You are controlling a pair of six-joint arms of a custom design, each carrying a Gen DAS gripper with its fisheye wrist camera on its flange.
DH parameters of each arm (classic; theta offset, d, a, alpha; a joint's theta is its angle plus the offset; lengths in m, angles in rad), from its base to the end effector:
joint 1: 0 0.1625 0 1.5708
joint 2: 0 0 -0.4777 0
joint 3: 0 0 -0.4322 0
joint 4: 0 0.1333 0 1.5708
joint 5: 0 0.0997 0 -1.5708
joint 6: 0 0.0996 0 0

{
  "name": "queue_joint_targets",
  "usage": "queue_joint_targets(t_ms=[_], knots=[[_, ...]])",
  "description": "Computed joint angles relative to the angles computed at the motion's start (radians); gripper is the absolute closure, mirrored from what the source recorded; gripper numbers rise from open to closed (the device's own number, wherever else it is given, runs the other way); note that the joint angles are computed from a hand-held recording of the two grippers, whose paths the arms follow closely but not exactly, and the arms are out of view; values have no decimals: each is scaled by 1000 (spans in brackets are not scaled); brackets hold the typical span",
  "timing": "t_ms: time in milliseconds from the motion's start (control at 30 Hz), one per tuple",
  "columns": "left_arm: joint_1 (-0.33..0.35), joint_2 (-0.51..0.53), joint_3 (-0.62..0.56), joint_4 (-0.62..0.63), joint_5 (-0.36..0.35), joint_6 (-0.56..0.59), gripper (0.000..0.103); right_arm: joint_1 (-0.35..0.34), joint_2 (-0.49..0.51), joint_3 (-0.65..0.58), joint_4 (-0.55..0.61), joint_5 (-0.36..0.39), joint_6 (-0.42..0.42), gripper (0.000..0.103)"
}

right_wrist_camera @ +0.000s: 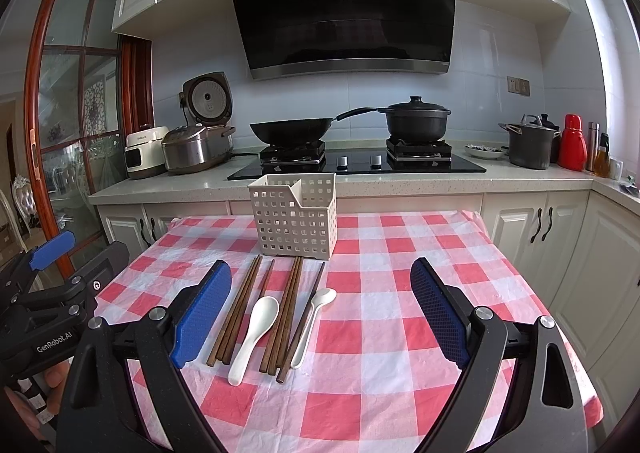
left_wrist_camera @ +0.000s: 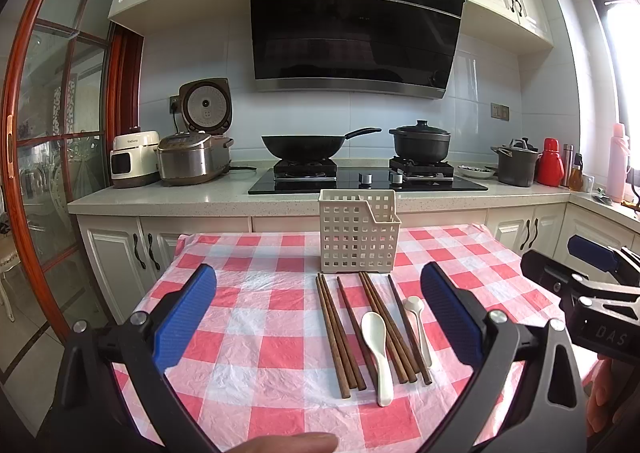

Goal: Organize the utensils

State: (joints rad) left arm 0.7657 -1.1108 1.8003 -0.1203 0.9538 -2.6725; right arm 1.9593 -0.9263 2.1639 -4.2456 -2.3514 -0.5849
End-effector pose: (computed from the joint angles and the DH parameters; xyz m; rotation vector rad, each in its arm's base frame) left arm -0.2716 -0.5259 0.1878 1.0702 2.1364 -1.3957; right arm 0.2524 -0.4497 0.2253 0.2706 -1.9021 1.5005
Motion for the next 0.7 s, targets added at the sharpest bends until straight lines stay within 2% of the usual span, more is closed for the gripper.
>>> queue_joint_targets(t_ms=[700], knots=[[-3, 6, -10, 17, -3, -3, 4, 1, -3, 1, 13, -3, 19, 18]])
